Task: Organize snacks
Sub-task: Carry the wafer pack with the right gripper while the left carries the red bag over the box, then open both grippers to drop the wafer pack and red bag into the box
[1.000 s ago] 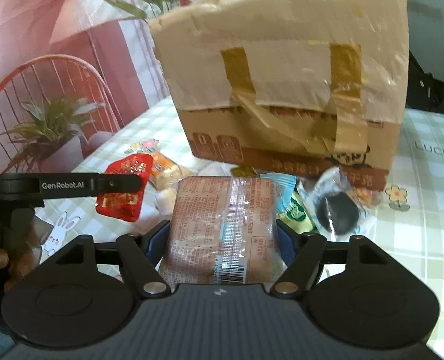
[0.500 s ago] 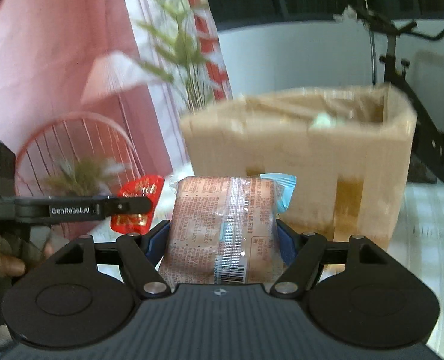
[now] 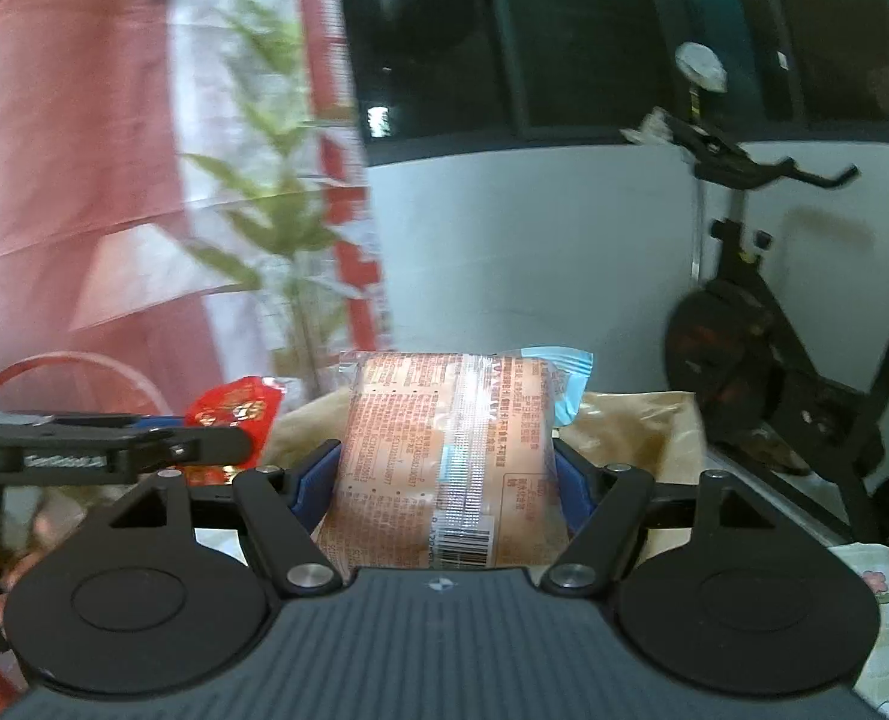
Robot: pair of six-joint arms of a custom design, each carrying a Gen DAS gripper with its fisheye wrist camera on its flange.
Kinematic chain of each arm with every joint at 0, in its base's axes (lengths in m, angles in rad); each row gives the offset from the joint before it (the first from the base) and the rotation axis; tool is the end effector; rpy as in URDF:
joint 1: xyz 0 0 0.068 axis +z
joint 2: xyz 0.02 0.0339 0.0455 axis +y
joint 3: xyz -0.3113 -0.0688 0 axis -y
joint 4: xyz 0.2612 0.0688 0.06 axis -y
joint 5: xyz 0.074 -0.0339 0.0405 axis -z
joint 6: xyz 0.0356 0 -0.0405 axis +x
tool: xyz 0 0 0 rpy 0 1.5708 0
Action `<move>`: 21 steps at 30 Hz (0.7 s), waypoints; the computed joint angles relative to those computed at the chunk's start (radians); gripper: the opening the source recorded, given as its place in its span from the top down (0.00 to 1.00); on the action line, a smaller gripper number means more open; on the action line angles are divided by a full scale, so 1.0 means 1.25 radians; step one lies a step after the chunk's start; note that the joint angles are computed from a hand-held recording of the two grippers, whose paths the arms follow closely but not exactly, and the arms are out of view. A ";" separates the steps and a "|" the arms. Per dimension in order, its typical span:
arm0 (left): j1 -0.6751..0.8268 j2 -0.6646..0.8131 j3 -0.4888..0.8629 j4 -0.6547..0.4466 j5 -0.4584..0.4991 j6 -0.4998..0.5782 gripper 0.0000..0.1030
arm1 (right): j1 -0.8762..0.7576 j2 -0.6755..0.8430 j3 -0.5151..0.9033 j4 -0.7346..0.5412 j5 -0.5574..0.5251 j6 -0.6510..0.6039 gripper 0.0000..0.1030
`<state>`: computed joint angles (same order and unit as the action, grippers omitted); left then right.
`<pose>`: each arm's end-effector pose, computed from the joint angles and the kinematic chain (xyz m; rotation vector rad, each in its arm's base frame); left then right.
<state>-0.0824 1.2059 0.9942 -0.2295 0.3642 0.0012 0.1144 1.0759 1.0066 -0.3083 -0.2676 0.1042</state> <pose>0.2719 -0.0352 0.3623 0.3155 1.9805 -0.4177 0.2350 0.0365 0.3893 -0.1880 1.9468 0.4049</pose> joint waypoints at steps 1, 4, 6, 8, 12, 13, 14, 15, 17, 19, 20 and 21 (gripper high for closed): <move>-0.016 0.023 0.015 -0.001 -0.021 0.004 0.58 | -0.013 0.025 0.013 0.001 0.000 -0.008 0.29; -0.047 0.090 0.061 -0.007 -0.059 0.014 0.58 | -0.042 0.085 0.045 -0.003 0.016 -0.049 0.29; -0.053 0.126 0.087 -0.015 -0.066 0.016 0.58 | -0.062 0.110 0.054 -0.003 0.014 -0.072 0.29; -0.059 0.157 0.109 -0.020 -0.072 0.016 0.56 | -0.072 0.140 0.065 0.004 0.011 -0.090 0.29; -0.070 0.193 0.129 -0.019 -0.095 0.031 0.54 | -0.092 0.190 0.074 0.022 -0.015 -0.110 0.29; -0.073 0.201 0.139 -0.025 -0.100 0.034 0.53 | -0.092 0.190 0.074 0.022 -0.015 -0.110 0.29; -0.075 0.210 0.148 -0.031 -0.100 0.038 0.49 | -0.095 0.197 0.076 0.026 -0.021 -0.110 0.28; -0.075 0.215 0.157 -0.035 -0.099 0.040 0.44 | -0.096 0.202 0.077 0.031 -0.024 -0.112 0.28; -0.074 0.215 0.157 -0.029 -0.097 0.039 0.41 | -0.094 0.211 0.082 0.034 -0.018 -0.108 0.28; -0.075 0.208 0.154 -0.033 -0.096 0.036 0.41 | -0.098 0.208 0.079 0.049 -0.023 -0.097 0.24; -0.074 0.206 0.155 -0.036 -0.094 0.036 0.41 | -0.101 0.206 0.077 0.055 -0.026 -0.093 0.23; -0.073 0.203 0.152 -0.038 -0.093 0.036 0.41 | -0.105 0.202 0.074 0.063 -0.031 -0.088 0.23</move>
